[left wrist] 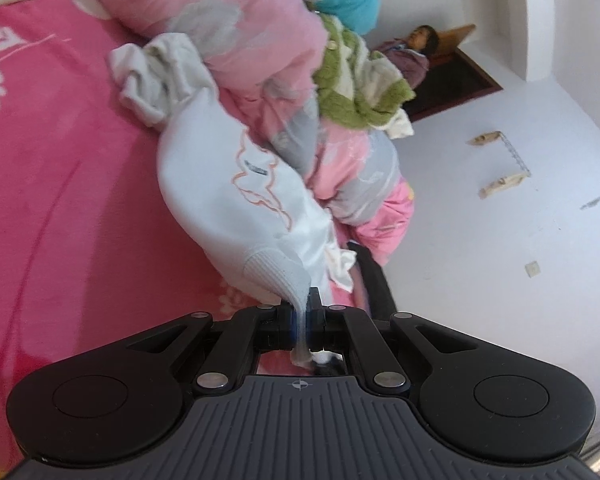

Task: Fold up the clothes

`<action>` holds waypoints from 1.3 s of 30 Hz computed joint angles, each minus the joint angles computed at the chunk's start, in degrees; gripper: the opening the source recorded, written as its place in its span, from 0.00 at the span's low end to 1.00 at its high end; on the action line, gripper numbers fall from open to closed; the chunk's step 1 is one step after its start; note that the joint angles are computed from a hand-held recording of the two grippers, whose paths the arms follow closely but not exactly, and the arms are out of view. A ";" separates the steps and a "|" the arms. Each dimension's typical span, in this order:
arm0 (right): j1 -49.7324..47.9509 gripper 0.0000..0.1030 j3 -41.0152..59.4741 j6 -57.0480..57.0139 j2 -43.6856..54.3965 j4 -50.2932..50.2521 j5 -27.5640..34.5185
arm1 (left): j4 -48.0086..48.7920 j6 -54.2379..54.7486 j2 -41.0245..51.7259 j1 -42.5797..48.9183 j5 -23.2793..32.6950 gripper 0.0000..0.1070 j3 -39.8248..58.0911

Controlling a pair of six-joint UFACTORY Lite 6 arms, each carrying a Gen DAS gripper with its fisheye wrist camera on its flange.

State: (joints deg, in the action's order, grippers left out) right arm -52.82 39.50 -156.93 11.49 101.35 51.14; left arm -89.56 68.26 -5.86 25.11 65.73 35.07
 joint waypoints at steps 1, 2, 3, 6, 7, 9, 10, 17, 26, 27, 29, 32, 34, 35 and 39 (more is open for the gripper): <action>-1.60 0.05 -0.46 -2.67 0.08 3.49 0.20 | 0.13 0.17 0.28 0.67 0.16 0.02 -0.11; -3.17 0.05 -1.20 -6.13 -0.20 7.90 0.31 | 0.25 0.35 0.58 1.34 0.38 0.02 -0.20; -5.22 0.05 -0.86 -7.19 0.33 9.92 1.11 | 0.24 0.71 0.72 1.83 0.35 0.02 -0.34; -10.39 0.05 6.10 -0.27 5.29 8.82 0.03 | 0.90 1.35 1.97 2.03 0.49 0.02 -0.39; -11.79 0.05 9.02 3.38 7.63 6.14 -0.56 | 1.03 2.04 2.17 1.51 -0.23 0.02 -0.67; -14.28 0.04 15.27 11.18 12.39 0.56 -1.66 | 1.15 3.69 2.48 0.13 -2.11 0.02 -1.36; -15.73 0.04 17.58 14.88 14.24 -2.89 -1.10 | 1.17 4.51 2.65 -0.58 -3.07 0.02 -1.69; -26.95 0.43 26.93 26.26 19.92 -21.46 8.75 | 1.48 8.59 8.04 -1.23 -6.58 0.02 -1.96; -30.21 0.46 56.02 60.99 36.11 -31.91 23.34 | 1.74 9.60 9.44 -0.99 -7.65 0.02 -2.82; -28.88 0.46 57.76 63.08 37.03 -32.34 23.68 | 1.79 9.64 9.03 -0.92 -7.73 0.02 -3.09; -25.58 0.47 59.16 65.04 37.63 -32.98 22.42 | 1.88 9.66 8.53 -0.92 -7.86 0.02 -3.48; -21.27 0.47 57.36 62.18 35.79 -32.68 18.39 | 1.87 10.04 8.33 -1.29 -8.25 0.03 -3.63; -18.56 0.47 54.95 58.28 33.63 -31.86 15.45 | 1.89 10.31 9.02 -1.27 -8.12 0.03 -3.29; -17.41 0.47 51.99 53.92 31.44 -30.79 13.34 | 1.85 10.40 9.36 -1.28 -8.05 0.03 -3.12; -14.50 0.42 38.04 32.29 22.47 -24.20 5.35 | 1.55 11.33 11.05 -1.18 -7.87 0.03 -2.57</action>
State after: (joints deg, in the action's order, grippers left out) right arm -67.32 77.54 -124.63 33.96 77.14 56.49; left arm -88.01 79.58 5.20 23.93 57.86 32.50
